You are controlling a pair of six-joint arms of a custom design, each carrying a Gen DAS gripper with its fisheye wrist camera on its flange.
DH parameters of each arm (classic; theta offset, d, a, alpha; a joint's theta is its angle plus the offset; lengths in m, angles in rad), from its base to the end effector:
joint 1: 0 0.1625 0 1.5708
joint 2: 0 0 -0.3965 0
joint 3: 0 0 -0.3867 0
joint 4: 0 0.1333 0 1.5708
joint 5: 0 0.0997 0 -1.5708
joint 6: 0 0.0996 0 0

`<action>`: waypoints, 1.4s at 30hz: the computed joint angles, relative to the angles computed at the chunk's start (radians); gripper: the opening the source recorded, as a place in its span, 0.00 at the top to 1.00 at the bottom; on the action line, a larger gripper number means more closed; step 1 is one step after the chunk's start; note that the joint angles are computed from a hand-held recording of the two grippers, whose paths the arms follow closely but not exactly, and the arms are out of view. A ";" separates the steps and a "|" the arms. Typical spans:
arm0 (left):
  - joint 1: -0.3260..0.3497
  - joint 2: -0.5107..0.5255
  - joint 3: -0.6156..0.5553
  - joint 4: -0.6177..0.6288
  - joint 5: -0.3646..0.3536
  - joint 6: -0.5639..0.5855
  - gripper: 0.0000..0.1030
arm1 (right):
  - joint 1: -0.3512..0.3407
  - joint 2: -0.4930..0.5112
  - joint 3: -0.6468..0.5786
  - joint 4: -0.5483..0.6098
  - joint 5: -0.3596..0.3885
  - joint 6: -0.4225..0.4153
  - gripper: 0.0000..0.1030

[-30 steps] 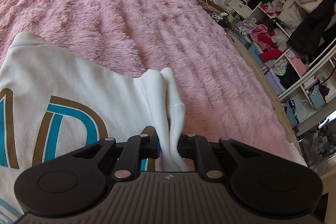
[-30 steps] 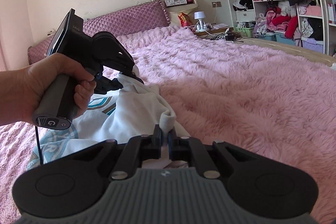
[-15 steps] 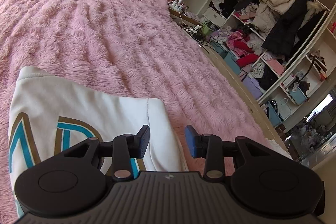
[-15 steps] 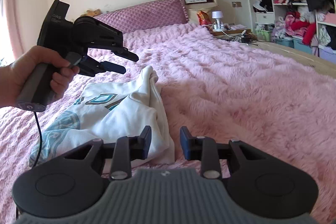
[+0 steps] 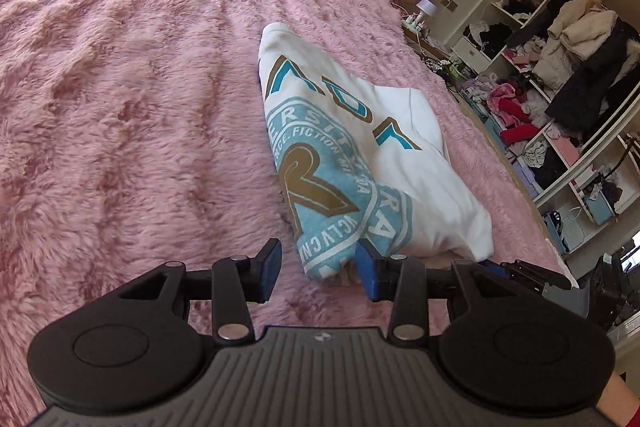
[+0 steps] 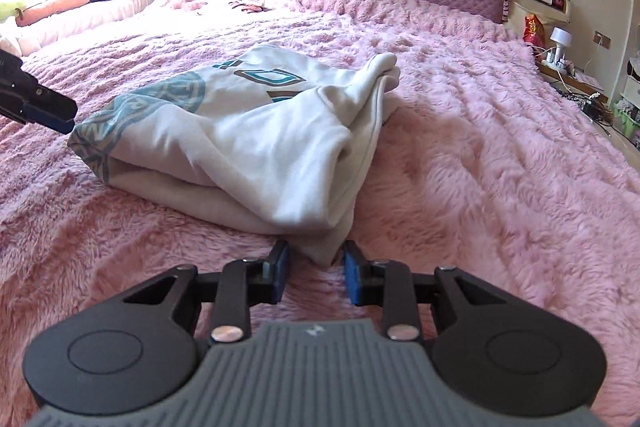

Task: Fold small clothes
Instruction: 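Open both grippers and smooth the folded sweatshirt bundle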

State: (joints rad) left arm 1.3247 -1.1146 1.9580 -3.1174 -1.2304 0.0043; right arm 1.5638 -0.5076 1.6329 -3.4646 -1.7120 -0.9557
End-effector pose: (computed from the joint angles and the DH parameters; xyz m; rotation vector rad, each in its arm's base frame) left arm 0.0230 -0.5920 0.2225 0.1688 2.7086 -1.0425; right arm 0.1147 -0.6542 0.0047 1.0968 -2.2952 0.8281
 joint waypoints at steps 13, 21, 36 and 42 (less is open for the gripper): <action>-0.036 0.083 0.001 -0.069 0.134 0.175 0.56 | 0.027 0.025 -0.006 -0.054 -0.113 -0.301 0.97; -0.057 0.098 0.018 -0.110 0.156 0.242 0.56 | 0.000 -0.108 0.069 0.060 0.057 0.032 0.82; -0.127 0.142 0.042 -0.208 0.347 0.436 0.88 | 0.010 -0.086 0.006 0.088 0.087 0.161 1.00; -0.087 0.133 0.023 -0.091 0.310 0.374 0.89 | -0.014 -0.058 0.005 0.112 0.047 0.167 1.00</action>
